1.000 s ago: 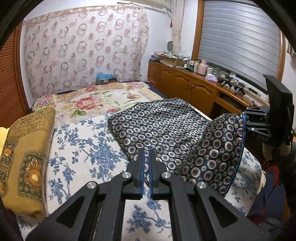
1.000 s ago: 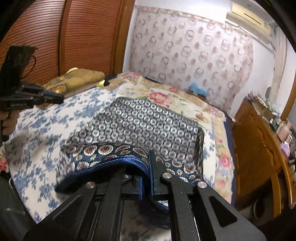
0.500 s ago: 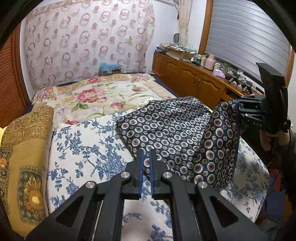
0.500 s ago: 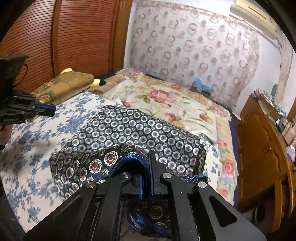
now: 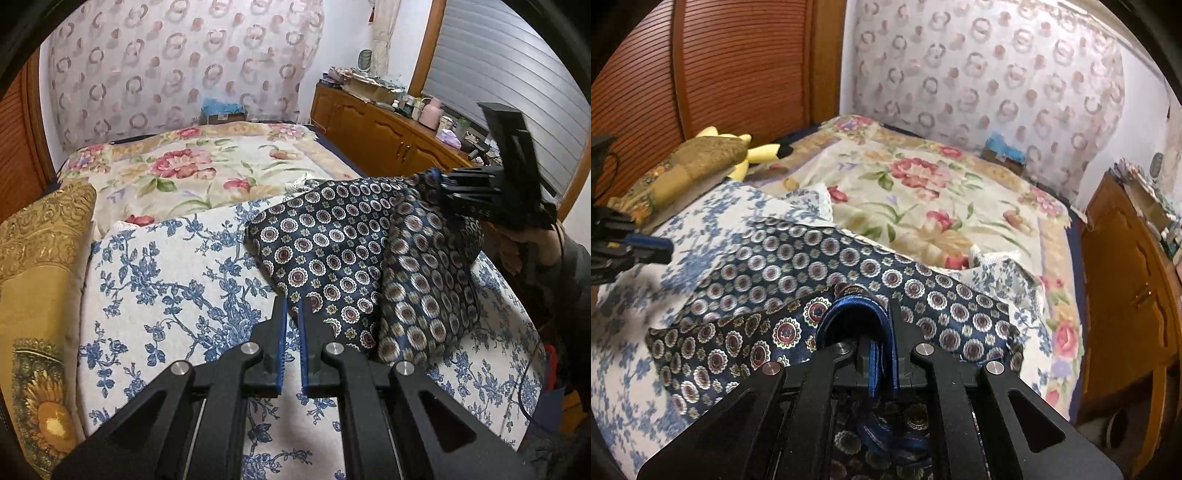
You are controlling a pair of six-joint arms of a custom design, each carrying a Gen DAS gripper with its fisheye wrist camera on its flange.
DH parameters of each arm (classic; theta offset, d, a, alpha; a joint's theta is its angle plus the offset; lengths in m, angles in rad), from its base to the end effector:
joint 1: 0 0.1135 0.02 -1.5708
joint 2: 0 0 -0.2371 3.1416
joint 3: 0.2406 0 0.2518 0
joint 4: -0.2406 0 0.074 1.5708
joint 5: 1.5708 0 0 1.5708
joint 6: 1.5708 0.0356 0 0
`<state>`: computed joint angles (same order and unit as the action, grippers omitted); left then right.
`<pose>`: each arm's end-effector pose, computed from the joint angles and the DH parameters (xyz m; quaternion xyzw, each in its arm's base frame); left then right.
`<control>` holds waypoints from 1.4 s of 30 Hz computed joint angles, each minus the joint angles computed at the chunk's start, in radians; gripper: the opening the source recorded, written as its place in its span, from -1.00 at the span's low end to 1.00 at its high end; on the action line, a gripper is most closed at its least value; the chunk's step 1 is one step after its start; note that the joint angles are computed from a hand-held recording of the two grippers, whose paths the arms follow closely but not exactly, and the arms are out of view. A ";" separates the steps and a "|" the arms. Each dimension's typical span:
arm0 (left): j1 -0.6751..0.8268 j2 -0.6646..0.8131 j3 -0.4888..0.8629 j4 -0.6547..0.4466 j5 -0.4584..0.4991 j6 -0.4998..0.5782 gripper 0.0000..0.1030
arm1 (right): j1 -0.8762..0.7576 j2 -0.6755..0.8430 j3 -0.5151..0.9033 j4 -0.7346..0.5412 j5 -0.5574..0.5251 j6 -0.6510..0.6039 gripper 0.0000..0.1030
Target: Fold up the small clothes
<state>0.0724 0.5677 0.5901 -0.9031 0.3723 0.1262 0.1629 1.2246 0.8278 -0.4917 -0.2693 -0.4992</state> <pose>0.1320 -0.0034 0.2238 0.0875 0.9228 -0.1404 0.3480 0.2517 0.0510 0.2133 -0.3460 0.8685 0.0692 0.3480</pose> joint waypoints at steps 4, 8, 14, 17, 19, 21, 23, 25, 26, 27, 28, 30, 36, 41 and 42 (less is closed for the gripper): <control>0.014 -0.004 -0.013 -0.001 0.027 0.009 -0.89 | 0.001 0.097 0.043 0.042 0.044 0.050 -0.55; 0.014 -0.013 -0.015 -0.020 0.045 0.020 -0.45 | -0.048 0.134 0.078 0.052 0.014 0.115 -0.06; -0.027 -0.061 -0.029 -0.072 0.033 0.033 -0.09 | -0.120 0.083 0.075 0.063 0.028 0.159 -0.03; -0.034 -0.110 -0.048 -0.117 0.026 0.045 -0.07 | -0.173 0.079 0.095 0.008 -0.028 0.126 -0.01; -0.036 -0.139 -0.062 -0.147 0.017 0.056 -0.07 | -0.200 0.043 0.077 -0.008 -0.030 0.104 -0.01; -0.042 -0.174 -0.074 -0.181 0.012 0.061 -0.07 | -0.240 0.004 0.057 -0.029 -0.053 0.084 0.00; -0.065 -0.206 -0.081 -0.210 0.003 0.059 -0.07 | -0.282 -0.040 0.026 -0.048 -0.079 0.064 0.01; -0.105 -0.234 -0.088 -0.223 -0.012 0.049 -0.07 | -0.325 -0.088 -0.013 -0.064 -0.095 0.038 0.03; -0.157 -0.245 -0.089 -0.220 -0.036 0.033 -0.07 | -0.345 -0.106 -0.031 -0.073 -0.101 0.024 0.03; -0.208 -0.258 -0.091 -0.213 -0.067 0.009 -0.07 | -0.360 -0.122 -0.047 -0.080 -0.108 0.011 0.03; -0.272 -0.260 -0.092 -0.195 -0.113 -0.029 -0.07 | -0.377 -0.132 -0.060 -0.088 -0.115 -0.003 0.04; -0.370 -0.222 -0.087 -0.153 -0.167 -0.087 -0.07 | -0.400 -0.135 -0.077 -0.098 -0.119 -0.026 0.04; -0.525 -0.017 -0.054 0.016 -0.286 -0.132 -0.07 | -0.444 -0.150 -0.102 -0.111 -0.141 -0.042 0.04; -0.499 0.084 0.006 0.107 -0.296 -0.123 -0.07 | -0.444 -0.153 -0.110 -0.107 -0.138 -0.052 0.04; -0.484 0.091 0.012 0.121 -0.290 -0.122 -0.07 | -0.442 -0.148 -0.109 -0.105 -0.140 -0.050 0.04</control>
<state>-0.4117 0.6588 0.6016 -0.7826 0.0821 0.0044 -0.2791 1.0763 0.7192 -0.5969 -0.4090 -0.5492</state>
